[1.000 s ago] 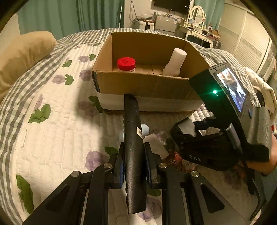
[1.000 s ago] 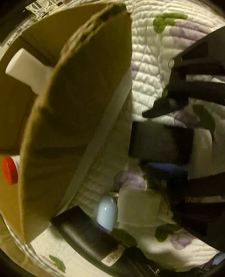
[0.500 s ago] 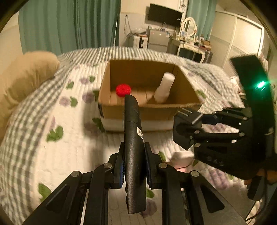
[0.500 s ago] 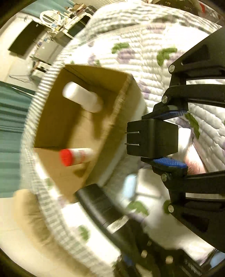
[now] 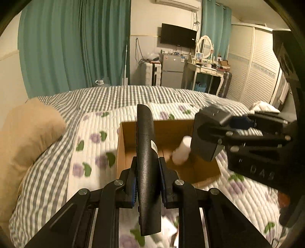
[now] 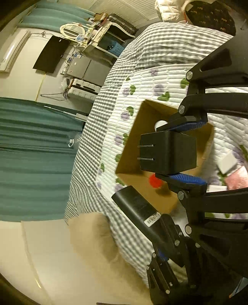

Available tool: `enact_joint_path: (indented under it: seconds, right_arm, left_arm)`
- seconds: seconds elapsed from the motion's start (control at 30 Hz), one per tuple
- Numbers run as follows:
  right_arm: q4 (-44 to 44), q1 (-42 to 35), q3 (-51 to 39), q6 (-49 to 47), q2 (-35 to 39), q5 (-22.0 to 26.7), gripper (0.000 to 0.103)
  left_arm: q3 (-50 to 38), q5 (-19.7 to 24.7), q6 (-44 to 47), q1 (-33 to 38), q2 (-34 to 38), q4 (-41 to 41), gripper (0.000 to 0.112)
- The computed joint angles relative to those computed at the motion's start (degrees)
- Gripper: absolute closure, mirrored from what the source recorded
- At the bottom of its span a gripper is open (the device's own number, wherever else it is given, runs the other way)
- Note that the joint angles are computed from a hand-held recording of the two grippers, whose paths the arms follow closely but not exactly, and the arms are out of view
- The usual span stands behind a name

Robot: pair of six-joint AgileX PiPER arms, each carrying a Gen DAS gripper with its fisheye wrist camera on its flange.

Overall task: Organize rigid objects
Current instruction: 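Place the black cylinder in the box with the left tool while the right tool drops the charger in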

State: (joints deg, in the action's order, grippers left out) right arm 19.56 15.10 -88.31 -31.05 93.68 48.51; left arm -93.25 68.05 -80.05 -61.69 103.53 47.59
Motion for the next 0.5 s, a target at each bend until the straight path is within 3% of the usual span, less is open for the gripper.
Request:
enact_joint_path:
  seconds: [0.5]
  right_arm:
    - [-1.93, -0.17, -23.12, 7.09, 24.10, 6.22, 0.065]
  left_arm:
    - [-5.44, -13.34, 7.98, 13.62, 11.66, -6.39, 0.093]
